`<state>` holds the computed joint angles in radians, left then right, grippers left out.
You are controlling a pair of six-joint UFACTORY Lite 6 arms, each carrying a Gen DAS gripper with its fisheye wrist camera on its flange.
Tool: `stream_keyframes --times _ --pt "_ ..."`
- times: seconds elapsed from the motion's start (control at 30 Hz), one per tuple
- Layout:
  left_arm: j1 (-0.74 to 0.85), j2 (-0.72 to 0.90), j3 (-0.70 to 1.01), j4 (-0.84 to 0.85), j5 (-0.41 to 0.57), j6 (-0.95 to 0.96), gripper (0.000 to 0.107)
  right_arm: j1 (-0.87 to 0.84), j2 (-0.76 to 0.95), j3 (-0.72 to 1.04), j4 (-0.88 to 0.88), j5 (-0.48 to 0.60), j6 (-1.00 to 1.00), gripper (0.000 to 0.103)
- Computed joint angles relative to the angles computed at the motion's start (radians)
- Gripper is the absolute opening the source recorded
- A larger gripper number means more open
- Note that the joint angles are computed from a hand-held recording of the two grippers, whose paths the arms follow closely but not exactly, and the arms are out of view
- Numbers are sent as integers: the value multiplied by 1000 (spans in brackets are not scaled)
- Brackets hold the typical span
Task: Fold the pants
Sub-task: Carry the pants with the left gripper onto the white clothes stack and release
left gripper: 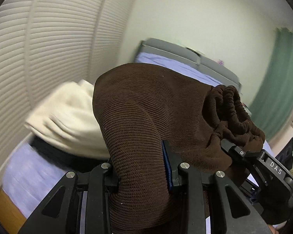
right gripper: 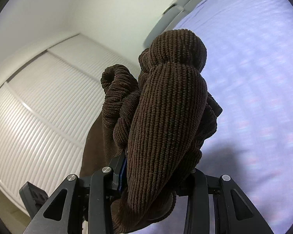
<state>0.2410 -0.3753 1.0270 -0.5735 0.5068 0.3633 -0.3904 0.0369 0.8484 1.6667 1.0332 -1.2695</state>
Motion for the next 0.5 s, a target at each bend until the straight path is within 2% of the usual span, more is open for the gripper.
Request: stream_keyframes --times 0.07,0.13,0.27,0.37,0.5 --pt "156 138 128 -158 60 209 32 195 57 80 129 -109 -10 37" --pt "252 285 282 -240 109 335 32 348 151 198 243 -195 -25 37" --pt "339 559 586 -298 145 461 32 538 311 405 398 -316 -62 37" --pt "388 784 845 -315 231 494 32 629 446 584 463 -397 -83 37" --pt "432 956 977 -370 287 572 32 745 567 726 564 -515 -147 37"
